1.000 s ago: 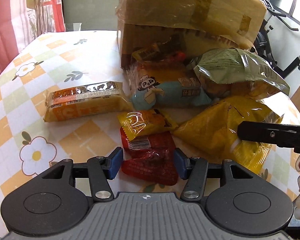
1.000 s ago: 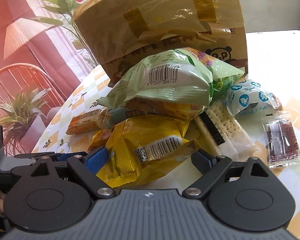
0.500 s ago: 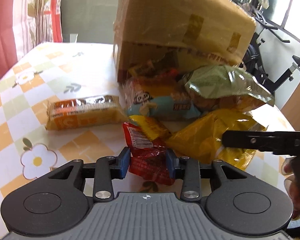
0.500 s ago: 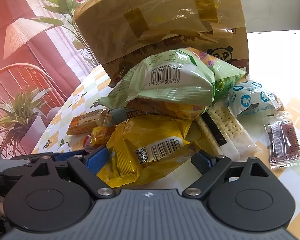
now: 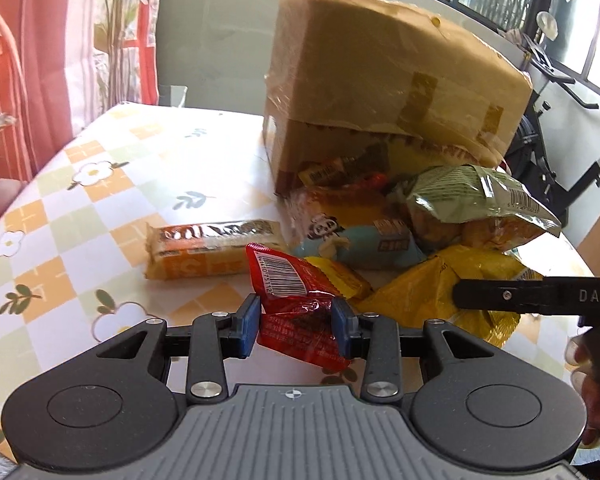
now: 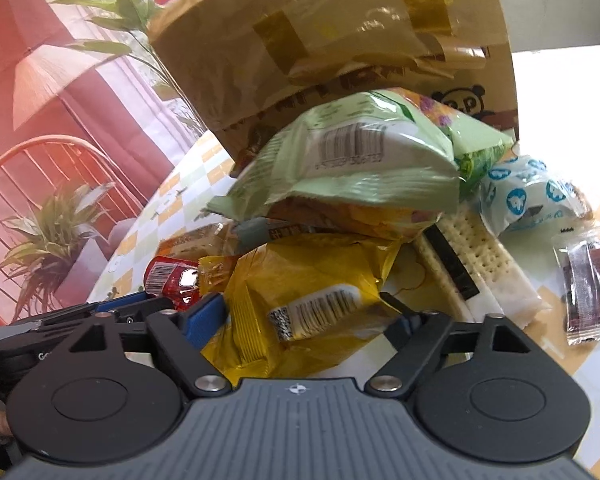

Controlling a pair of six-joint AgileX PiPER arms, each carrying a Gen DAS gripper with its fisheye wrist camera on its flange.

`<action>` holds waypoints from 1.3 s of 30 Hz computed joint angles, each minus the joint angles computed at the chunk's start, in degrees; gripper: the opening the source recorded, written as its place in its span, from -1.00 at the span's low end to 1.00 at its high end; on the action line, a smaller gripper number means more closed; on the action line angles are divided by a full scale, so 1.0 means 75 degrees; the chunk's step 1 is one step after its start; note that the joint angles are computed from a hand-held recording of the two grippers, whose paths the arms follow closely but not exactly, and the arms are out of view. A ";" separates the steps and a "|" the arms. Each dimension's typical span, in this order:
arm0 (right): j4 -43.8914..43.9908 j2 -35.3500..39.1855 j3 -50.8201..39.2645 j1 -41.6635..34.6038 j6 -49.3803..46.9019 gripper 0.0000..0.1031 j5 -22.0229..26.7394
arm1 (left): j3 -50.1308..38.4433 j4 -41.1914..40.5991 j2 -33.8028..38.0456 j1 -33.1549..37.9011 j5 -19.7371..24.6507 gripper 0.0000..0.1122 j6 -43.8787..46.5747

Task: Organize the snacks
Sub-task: 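Grasp the small red packet with left gripper while right grasps yellow chip bag, then carry both packets into the open box and open both grippers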

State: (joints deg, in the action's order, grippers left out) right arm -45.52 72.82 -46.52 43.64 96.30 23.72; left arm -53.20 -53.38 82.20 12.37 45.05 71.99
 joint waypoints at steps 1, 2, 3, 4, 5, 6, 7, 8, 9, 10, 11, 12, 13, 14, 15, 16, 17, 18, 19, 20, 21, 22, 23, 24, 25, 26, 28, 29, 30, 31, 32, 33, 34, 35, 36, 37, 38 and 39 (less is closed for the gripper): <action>-0.0028 -0.0016 -0.0013 0.0039 -0.0006 0.39 0.0020 | -0.0021 -0.0023 -0.0017 0.0054 0.0028 -0.29 0.0023; -0.0104 -0.0056 -0.0013 0.0120 0.0046 0.34 0.0096 | -0.0020 -0.0060 -0.0048 0.0090 0.0048 -0.29 0.0045; -0.0198 -0.0083 -0.0010 0.0202 0.0118 0.32 0.0165 | -0.0025 -0.0095 -0.0078 0.0133 0.0077 -0.29 0.0067; -0.0262 -0.0125 0.0004 0.0276 0.0165 0.29 0.0213 | -0.0020 -0.0140 -0.0110 0.0192 0.0112 -0.29 0.0120; -0.0291 -0.0148 0.0010 0.0326 0.0177 0.27 0.0231 | -0.0012 -0.0182 -0.0140 0.0248 0.0155 -0.29 0.0183; -0.0261 -0.0163 0.0000 0.0363 0.0119 0.27 0.0233 | 0.0006 -0.0209 -0.0182 0.0282 0.0176 -0.29 0.0227; -0.0248 -0.0170 -0.0028 0.0408 0.0075 0.25 0.0245 | 0.0024 -0.0230 -0.0224 0.0317 0.0197 -0.29 0.0273; -0.0256 -0.0172 -0.0074 0.0469 0.0037 0.23 0.0271 | 0.0034 -0.0260 -0.0253 0.0370 0.0235 -0.29 0.0345; -0.0287 -0.0162 -0.0114 0.0539 0.0004 0.22 0.0304 | 0.0027 -0.0307 -0.0265 0.0433 0.0273 -0.29 0.0436; -0.0312 -0.0151 -0.0167 0.0617 -0.0063 0.20 0.0350 | 0.0003 -0.0356 -0.0270 0.0487 0.0292 -0.29 0.0492; -0.0283 -0.0138 -0.0241 0.0678 -0.0220 0.19 0.0388 | -0.0049 -0.0401 -0.0255 0.0547 0.0325 -0.29 0.0506; -0.0256 -0.0148 -0.0307 0.0728 -0.0404 0.19 0.0425 | -0.0116 -0.0472 -0.0235 0.0625 0.0392 -0.29 0.0510; -0.0279 -0.0144 -0.0397 0.0781 -0.0578 0.18 0.0461 | -0.0163 -0.0572 -0.0219 0.0703 0.0456 -0.29 0.0565; -0.0398 -0.0150 -0.0469 0.0862 -0.0650 0.18 0.0520 | -0.0217 -0.0661 -0.0221 0.0758 0.0499 -0.29 0.0607; -0.0512 -0.0167 -0.0535 0.0931 -0.0712 0.18 0.0544 | -0.0275 -0.0746 -0.0229 0.0810 0.0534 -0.29 0.0662; -0.0717 -0.0194 -0.0565 0.1006 -0.0664 0.17 0.0548 | -0.0336 -0.0831 -0.0232 0.0854 0.0575 -0.29 0.0713; -0.0985 -0.0245 -0.0570 0.1091 -0.0555 0.17 0.0554 | -0.0388 -0.0911 -0.0236 0.0887 0.0614 -0.29 0.0751; -0.1184 -0.0282 -0.0613 0.1168 -0.0498 0.17 0.0599 | -0.0449 -0.0994 -0.0245 0.0925 0.0669 -0.29 0.0766; -0.1404 -0.0314 -0.0651 0.1243 -0.0383 0.17 0.0638 | -0.0514 -0.1087 -0.0248 0.0969 0.0742 -0.29 0.0781; -0.1574 -0.0369 -0.0680 0.1279 -0.0311 0.17 0.0640 | -0.0582 -0.1171 -0.0244 0.1016 0.0813 -0.29 0.0792; -0.1718 -0.0418 -0.0718 0.1313 -0.0228 0.17 0.0667 | -0.0635 -0.1225 -0.0265 0.0985 0.0820 -0.29 0.0740; -0.1873 -0.0466 -0.0757 0.1349 -0.0132 0.16 0.0719 | -0.0699 -0.1279 -0.0267 0.0959 0.0832 -0.29 0.0700; -0.1991 -0.0509 -0.0806 0.1393 -0.0049 0.16 0.0823 | -0.0760 -0.1323 -0.0269 0.0952 0.0851 -0.29 0.0659; -0.2139 -0.0547 -0.0846 0.1437 0.0087 0.16 0.0938 | -0.0806 -0.1354 -0.0277 0.0921 0.0839 -0.29 0.0606; -0.2385 -0.0595 -0.0860 0.1495 0.0325 0.16 0.1061 | -0.0865 -0.1386 -0.0276 0.0907 0.0852 -0.29 0.0556; -0.2542 -0.0668 -0.0869 0.1511 0.0488 0.16 0.1134 | -0.0920 -0.1417 -0.0267 0.0902 0.0877 -0.29 0.0523; -0.2804 -0.0825 -0.0884 0.1500 0.0763 0.16 0.1198 | -0.1014 -0.1478 -0.0268 0.0872 0.0899 -0.29 0.0456; -0.2949 -0.0912 -0.0877 0.1528 0.0866 0.16 0.1275 | -0.1059 -0.1516 -0.0277 0.0858 0.0913 -0.29 0.0453; -0.3080 -0.0969 -0.0903 0.1571 0.0901 0.16 0.1394 | -0.1081 -0.1619 -0.0302 0.0844 0.0940 -0.29 0.0541; -0.3174 -0.1024 -0.0942 0.1589 0.0871 0.16 0.1508 | -0.1055 -0.1834 -0.0327 0.0868 0.1000 -0.29 0.0806; -0.3231 -0.1067 -0.0996 0.1521 0.0771 0.16 0.1542 | -0.1034 -0.2049 -0.0366 0.0883 0.1055 -0.29 0.1097; -0.3314 -0.1120 -0.1025 0.1491 0.0713 0.16 0.1613 | -0.1050 -0.2174 -0.0411 0.0829 0.1055 -0.29 0.1268; -0.3288 -0.1232 -0.1043 0.1358 0.0518 0.16 0.1615 | -0.1127 -0.2219 -0.0426 0.0742 0.1048 -0.29 0.1307; -0.3256 -0.1273 -0.1117 0.1232 0.0325 0.16 0.1635 | -0.1236 -0.2250 -0.0402 0.0656 0.1045 -0.29 0.1289; -0.3226 -0.1327 -0.1173 0.1108 0.0163 0.16 0.1662 | -0.1365 -0.2282 -0.0383 0.0542 0.1012 -0.29 0.1227; -0.3193 -0.1360 -0.1249 0.0968 0.0011 0.16 0.1655 | -0.1466 -0.2335 -0.0363 0.0426 0.0954 -0.29 0.1203; -0.3153 -0.1411 -0.1299 0.0803 -0.0144 0.16 0.1614 | -0.1609 -0.2381 -0.0332 0.0288 0.0872 -0.29 0.1141; -0.3142 -0.1452 -0.1360 0.0656 -0.0285 0.16 0.1595 | -0.1756 -0.2419 -0.0283 0.0146 0.0795 -0.29 0.1071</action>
State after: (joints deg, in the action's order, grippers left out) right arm -69.08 61.93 -56.72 48.56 94.16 35.68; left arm -66.37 -71.52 80.08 13.46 51.02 80.02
